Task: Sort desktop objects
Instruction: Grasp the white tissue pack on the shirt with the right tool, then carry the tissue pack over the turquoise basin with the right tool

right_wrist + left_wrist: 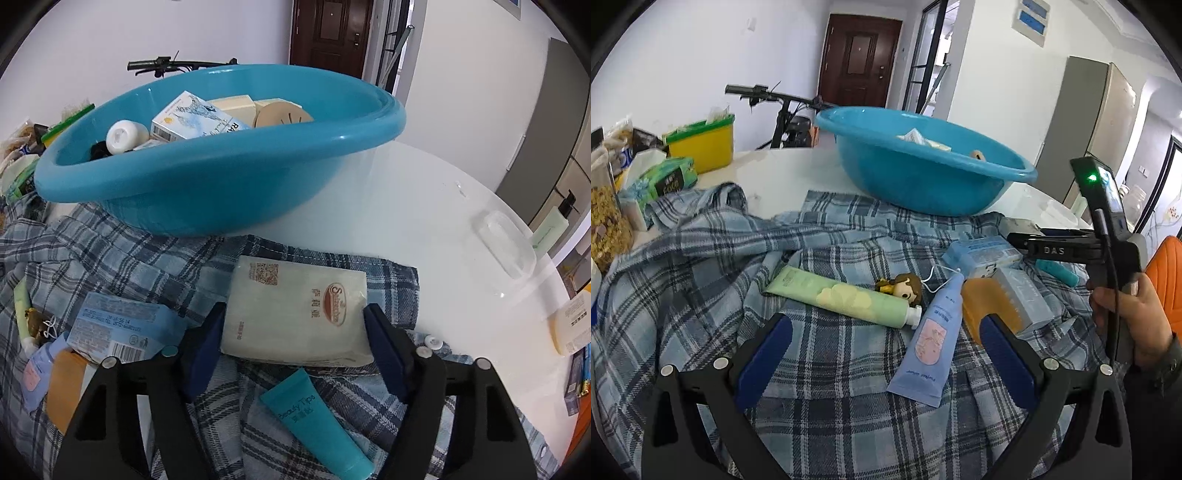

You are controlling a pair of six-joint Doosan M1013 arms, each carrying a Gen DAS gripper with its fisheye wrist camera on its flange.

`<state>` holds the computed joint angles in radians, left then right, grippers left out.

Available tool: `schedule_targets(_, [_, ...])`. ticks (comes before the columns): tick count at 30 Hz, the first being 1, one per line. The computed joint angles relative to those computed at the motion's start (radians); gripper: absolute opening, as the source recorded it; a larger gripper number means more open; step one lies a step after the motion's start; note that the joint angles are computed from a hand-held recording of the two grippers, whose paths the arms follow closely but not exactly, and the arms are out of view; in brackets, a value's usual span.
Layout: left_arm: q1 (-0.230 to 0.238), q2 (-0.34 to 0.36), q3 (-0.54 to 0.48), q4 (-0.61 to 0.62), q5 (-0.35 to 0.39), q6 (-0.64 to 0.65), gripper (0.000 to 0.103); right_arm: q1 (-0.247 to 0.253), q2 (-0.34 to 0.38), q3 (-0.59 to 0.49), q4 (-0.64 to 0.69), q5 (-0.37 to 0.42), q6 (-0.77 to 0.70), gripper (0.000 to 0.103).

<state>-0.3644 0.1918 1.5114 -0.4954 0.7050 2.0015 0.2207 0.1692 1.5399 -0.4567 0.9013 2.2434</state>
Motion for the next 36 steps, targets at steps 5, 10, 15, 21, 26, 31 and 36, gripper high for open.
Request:
schedule_targets(5, [0.016,0.005,-0.002,-0.032,0.004,-0.027,0.103,-0.008,-0.028,0.023,0.031,-0.060,0.002,0.069])
schedule_targets(10, [0.009,-0.001,0.003,-0.010,-0.008,-0.028,0.103,0.004,-0.063,0.043,0.028,-0.090,0.007,0.069])
schedule_targets(15, [-0.002,-0.009,0.011,0.020,-0.029,-0.026,0.103,0.023,-0.090,0.061,0.024,-0.114,0.021,0.069])
schedule_targets(21, [-0.006,-0.014,0.018,0.040,-0.048,-0.038,0.103,0.042,-0.115,0.075,0.013,-0.127,0.035,0.069])
schedule_targets(26, [-0.008,-0.018,0.022,0.037,-0.057,-0.024,0.103,0.059,-0.127,0.070,0.003,-0.133,0.033,0.069])
schedule_targets(31, [-0.022,-0.029,0.026,0.086,-0.073,-0.033,0.103,0.074,-0.133,0.052,-0.017,-0.143,0.025,0.069])
schedule_targets(36, [-0.031,-0.044,0.006,0.095,-0.062,-0.035,0.103,0.072,-0.125,0.026,-0.007,-0.156,-0.005,0.069])
